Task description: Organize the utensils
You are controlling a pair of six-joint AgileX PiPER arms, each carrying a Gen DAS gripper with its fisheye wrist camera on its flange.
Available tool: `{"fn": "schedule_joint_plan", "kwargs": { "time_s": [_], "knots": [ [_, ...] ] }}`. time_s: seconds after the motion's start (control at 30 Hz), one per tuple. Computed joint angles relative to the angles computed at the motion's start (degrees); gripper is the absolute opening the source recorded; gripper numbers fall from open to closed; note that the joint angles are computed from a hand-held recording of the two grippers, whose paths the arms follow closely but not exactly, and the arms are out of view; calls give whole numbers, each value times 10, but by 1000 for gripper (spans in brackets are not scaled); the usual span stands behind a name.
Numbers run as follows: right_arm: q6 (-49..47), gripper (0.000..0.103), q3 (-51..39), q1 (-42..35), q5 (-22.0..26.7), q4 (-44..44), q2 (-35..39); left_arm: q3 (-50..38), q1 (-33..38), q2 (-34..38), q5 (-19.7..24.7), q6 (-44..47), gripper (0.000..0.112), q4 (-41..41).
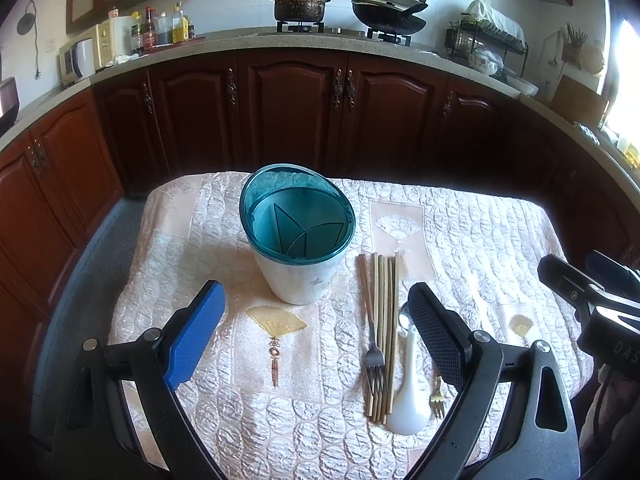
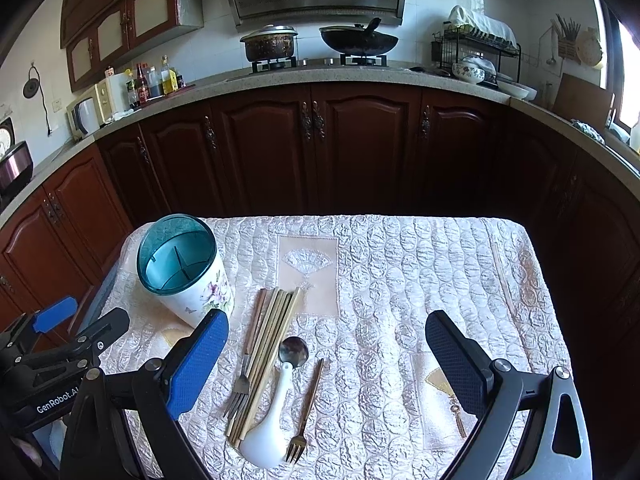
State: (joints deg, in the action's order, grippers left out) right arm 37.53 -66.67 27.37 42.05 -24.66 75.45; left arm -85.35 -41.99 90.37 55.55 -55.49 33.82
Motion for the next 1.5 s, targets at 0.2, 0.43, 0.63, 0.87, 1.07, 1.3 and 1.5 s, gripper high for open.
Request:
{"fn": "schedule_joint_plan", "kwargs": {
  "time_s": [0.2, 0.43, 0.63, 0.87, 1.07, 1.3, 1.5],
  "knots": [
    [-1, 99, 1, -1, 0, 0, 0, -3, 1, 3, 2, 3, 93, -2],
    [-7, 99, 1, -5, -2, 6, 2, 11, 4, -4, -22, 6, 93, -8],
    [-16, 99, 4, -11, -4, 11, 4, -1, -3, 14, 3, 0, 93, 11],
    [-33, 99, 6, -22, -7, 29, 8, -13, -36, 49, 54, -33, 93, 89],
    [-75, 99, 5, -46, -4, 63, 7, -19, -60, 79, 72, -53, 93, 138],
    [-107, 99, -8, -84, 16, 111, 9, -21, -73, 98, 67, -68, 93, 176],
    [-110, 99, -1, -97, 6, 124, 13, 10, -33, 76, -21, -16, 93, 78]
  ]
}}
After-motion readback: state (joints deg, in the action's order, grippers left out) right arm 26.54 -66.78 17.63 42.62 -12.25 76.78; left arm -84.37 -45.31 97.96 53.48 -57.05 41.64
